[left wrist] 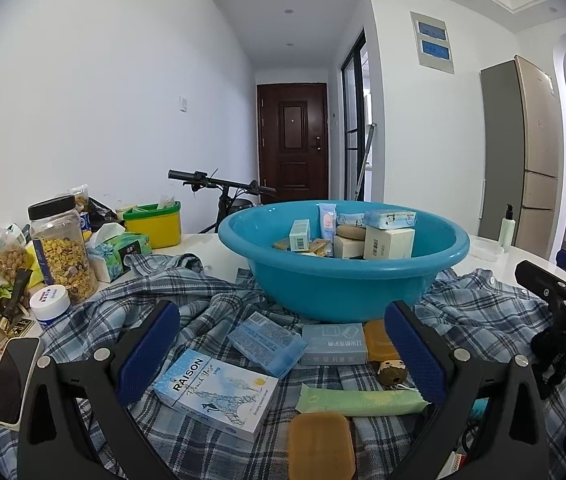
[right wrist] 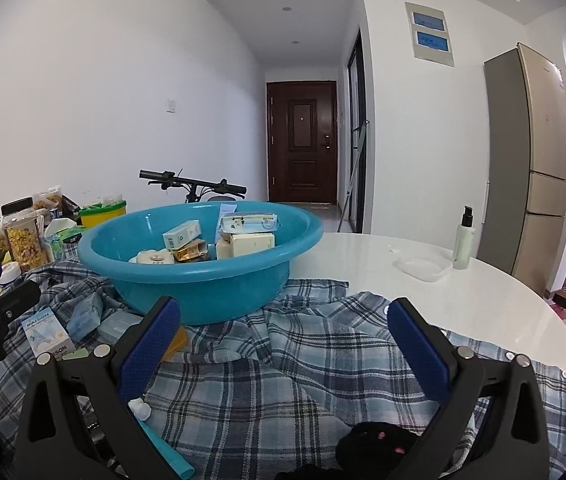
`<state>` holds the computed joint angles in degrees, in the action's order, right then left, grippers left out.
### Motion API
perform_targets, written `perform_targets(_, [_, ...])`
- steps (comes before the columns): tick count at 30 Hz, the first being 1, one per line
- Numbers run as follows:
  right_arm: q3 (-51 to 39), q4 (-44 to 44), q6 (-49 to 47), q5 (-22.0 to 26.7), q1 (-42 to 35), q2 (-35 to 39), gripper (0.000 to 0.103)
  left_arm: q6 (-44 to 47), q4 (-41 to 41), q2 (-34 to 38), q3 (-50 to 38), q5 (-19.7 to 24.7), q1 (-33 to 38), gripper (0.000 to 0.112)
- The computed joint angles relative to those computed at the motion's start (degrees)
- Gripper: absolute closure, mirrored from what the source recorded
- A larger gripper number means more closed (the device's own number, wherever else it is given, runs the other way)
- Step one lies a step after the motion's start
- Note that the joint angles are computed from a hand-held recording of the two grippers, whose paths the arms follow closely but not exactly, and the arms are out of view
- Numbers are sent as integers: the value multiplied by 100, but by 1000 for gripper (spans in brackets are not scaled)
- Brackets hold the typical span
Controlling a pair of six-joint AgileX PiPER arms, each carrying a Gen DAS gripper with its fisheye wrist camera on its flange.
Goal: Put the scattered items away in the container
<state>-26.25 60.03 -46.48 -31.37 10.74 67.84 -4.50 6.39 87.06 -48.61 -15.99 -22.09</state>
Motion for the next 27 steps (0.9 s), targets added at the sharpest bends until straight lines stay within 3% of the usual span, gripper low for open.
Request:
perform_targets(8, [-11,38,-31,0,-1,2,0,317,-349,-18,40,-27,-39,9])
perform_targets(27, [-16,50,-19,-31,3,25,0,292,-313,-56,64,-25,-5,9])
